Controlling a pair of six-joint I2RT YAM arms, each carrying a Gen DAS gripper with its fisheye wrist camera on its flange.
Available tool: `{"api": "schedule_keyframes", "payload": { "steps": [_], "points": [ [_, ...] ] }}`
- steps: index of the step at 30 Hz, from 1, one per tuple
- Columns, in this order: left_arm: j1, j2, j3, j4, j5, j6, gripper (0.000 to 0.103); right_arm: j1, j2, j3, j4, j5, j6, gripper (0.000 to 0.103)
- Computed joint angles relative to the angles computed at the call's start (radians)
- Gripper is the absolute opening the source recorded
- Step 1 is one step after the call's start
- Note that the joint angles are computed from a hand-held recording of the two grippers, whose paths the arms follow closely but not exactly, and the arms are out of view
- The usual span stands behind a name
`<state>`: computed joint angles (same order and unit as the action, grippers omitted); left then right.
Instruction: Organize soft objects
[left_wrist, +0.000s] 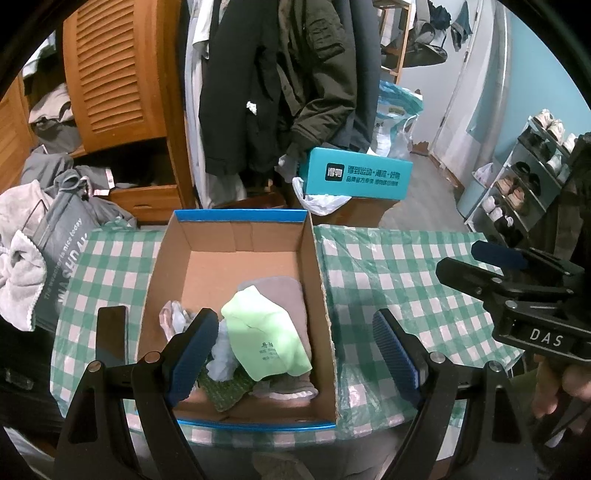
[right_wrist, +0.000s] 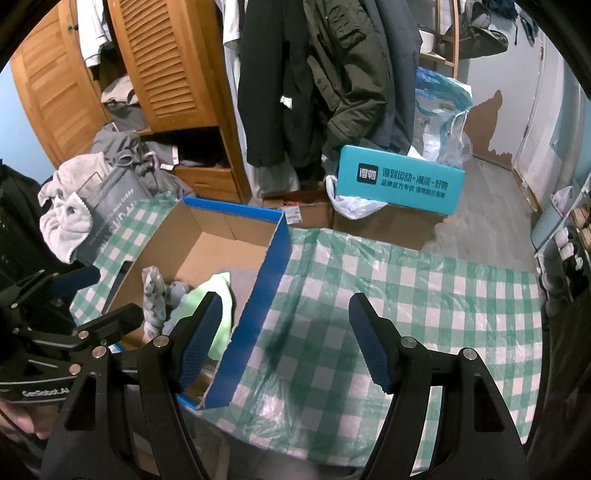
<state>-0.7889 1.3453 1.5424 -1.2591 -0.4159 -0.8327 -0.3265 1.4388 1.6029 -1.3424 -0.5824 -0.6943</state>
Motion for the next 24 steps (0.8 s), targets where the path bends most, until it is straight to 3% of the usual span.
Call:
{"api": "schedule_keyframes", "payload": {
  "steps": [24],
  "points": [
    [0.027, 0.008, 0.001, -0.009, 0.03, 0.015, 0.087, -0.011, 0.0, -0.013, -0.001, -0.001, -0.018, 0.07]
  ]
}}
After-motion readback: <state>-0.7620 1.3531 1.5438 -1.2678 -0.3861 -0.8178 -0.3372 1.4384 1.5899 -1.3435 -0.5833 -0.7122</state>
